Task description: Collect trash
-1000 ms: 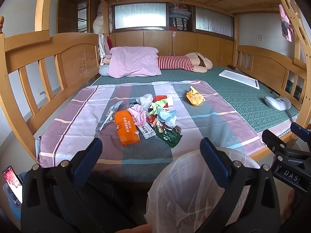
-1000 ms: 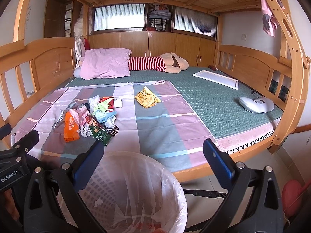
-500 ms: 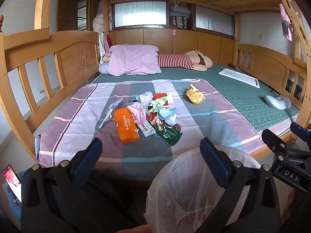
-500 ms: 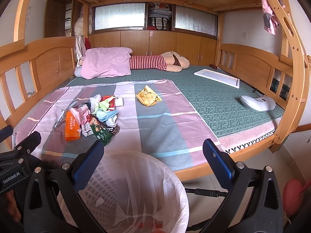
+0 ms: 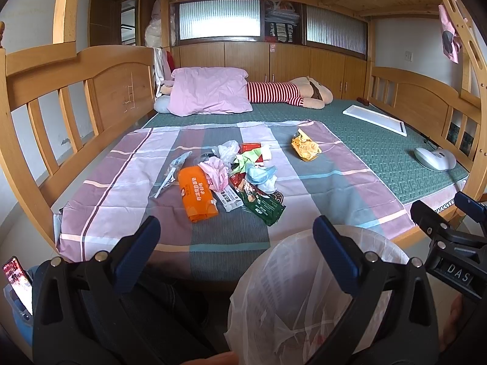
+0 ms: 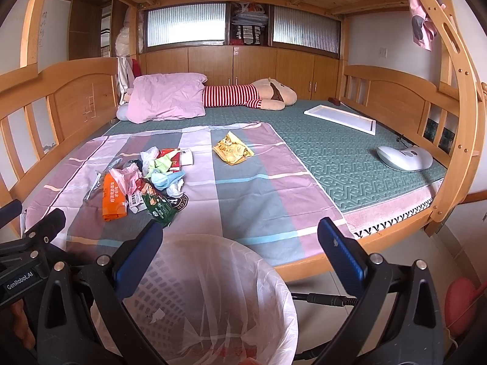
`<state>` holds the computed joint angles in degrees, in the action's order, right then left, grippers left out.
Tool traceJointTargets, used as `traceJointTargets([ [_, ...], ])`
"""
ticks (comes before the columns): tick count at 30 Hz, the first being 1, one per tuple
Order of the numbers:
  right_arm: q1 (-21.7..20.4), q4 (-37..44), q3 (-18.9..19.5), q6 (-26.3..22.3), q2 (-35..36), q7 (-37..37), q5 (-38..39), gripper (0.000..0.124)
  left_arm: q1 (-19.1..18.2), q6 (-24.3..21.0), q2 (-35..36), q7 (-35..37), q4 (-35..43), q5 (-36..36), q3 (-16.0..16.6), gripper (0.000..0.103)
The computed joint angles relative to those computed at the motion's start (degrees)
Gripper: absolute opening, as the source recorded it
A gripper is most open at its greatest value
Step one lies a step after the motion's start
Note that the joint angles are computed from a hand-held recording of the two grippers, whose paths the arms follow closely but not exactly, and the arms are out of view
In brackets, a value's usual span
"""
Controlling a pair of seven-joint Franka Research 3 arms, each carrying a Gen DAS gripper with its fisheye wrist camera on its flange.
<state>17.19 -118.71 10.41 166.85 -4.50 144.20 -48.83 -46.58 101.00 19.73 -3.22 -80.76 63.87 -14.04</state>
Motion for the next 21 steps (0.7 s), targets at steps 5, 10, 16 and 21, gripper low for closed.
traceJointTargets([
  [5, 0.2, -0.2, -0.1, -0.1, 0.0, -0.7, 1.0, 0.100, 0.0, -0.1, 0.4, 0.5, 0.7, -0.4, 0.1, 0.100],
  [10, 0.0, -0.3, 0.0, 0.0, -0.1, -0.5, 0.9, 0.100, 0.0, 0.1, 0.5, 0.6, 0.9, -1.0, 0.2, 0.100],
  [16, 0.4, -0.1, -0.3, -0.2, 0.4, -2.3, 3.4, 0.100, 0.0, 0.1, 0.7, 0.8, 1.1, -1.3, 0.3, 0.100],
  [21, 0.4, -0.2, -0.5, 0.1, 0.4, -2.5, 3.7, 0.100, 0.0, 0.3, 0.8, 0.4, 1.1, -1.5, 0.4, 0.100],
])
